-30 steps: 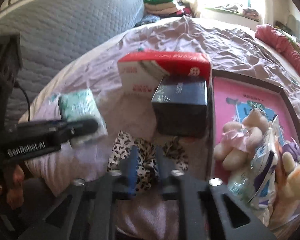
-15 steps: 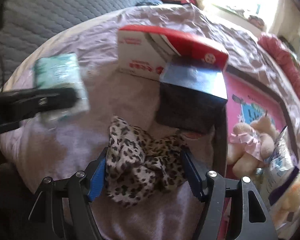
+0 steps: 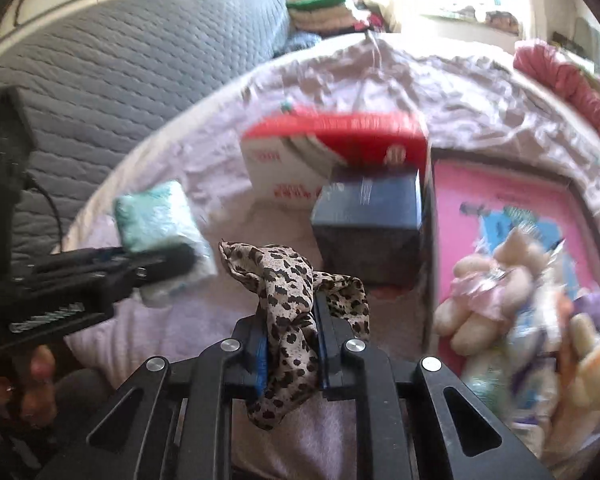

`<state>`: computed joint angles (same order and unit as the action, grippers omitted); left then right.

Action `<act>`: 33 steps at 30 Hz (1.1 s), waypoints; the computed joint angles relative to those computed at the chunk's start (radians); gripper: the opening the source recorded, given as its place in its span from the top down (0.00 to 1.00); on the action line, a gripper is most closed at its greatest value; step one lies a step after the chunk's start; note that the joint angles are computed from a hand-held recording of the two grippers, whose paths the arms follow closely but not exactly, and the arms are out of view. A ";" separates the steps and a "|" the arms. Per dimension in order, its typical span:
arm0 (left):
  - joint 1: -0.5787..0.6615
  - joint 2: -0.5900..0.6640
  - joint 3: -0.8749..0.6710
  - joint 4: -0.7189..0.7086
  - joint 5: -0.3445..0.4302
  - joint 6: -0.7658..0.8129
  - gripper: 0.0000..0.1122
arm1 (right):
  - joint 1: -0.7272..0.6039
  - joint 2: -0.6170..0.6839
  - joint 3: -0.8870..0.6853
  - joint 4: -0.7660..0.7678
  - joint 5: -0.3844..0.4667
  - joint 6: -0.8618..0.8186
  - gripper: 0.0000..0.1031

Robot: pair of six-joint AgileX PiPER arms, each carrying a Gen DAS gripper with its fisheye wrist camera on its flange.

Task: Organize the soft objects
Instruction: 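Lift and carry the tissue pack with the left gripper while the right gripper carries the cloth over the tray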

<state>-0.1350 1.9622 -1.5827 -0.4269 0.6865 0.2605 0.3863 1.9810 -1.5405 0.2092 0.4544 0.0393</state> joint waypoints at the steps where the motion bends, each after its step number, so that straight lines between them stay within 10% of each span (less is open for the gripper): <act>1: -0.008 -0.012 0.002 0.003 -0.001 -0.002 0.77 | -0.003 -0.022 0.015 0.000 -0.007 0.004 0.82; 33: -0.339 0.014 -0.289 0.180 0.115 -0.166 0.77 | -0.294 -0.497 0.349 0.019 -0.083 -0.003 0.82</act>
